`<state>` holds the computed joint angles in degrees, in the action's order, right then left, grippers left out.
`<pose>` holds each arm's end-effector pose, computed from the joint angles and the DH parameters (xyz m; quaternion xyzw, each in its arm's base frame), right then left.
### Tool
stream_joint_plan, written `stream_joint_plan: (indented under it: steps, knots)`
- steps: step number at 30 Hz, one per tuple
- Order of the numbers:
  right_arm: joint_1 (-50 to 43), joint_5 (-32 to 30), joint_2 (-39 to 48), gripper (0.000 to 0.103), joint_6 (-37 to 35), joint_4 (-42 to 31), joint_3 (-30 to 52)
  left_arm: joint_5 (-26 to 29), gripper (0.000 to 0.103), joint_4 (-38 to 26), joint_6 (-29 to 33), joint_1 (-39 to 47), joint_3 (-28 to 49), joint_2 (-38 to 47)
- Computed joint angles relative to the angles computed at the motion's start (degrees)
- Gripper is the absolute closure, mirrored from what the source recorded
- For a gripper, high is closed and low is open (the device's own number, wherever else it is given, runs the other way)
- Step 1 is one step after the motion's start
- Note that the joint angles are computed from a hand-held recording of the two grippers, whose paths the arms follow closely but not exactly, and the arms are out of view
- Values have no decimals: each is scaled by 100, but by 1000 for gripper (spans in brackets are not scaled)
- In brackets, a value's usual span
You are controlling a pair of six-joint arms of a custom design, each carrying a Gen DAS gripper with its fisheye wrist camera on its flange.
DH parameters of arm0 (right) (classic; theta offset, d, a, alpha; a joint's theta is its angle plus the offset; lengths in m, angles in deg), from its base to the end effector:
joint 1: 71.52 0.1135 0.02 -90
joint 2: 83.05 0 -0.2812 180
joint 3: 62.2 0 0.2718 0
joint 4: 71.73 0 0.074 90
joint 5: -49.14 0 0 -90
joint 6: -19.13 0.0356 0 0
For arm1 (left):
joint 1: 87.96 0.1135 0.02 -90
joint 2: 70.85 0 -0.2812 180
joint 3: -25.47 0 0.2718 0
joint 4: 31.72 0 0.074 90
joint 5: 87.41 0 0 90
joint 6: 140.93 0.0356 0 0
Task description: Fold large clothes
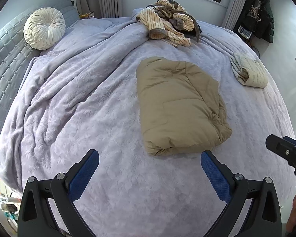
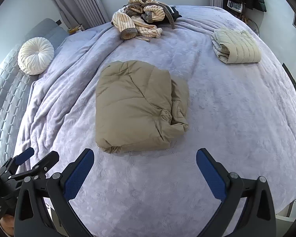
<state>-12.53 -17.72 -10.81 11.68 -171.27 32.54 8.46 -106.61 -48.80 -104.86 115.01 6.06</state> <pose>0.1198 0.1722 0.3813 0.2209 0.9483 0.0388 0.2246 0.2596 -0.0827 0.3500 0.1724 0.9542 -0.0801 0.2310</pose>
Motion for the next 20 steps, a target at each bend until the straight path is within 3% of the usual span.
stream_joint_plan:
  steps: [20]
  knots:
    - [114,-100,-8,0,58,-25,-139,-135,0,156,46,66,-36,-166]
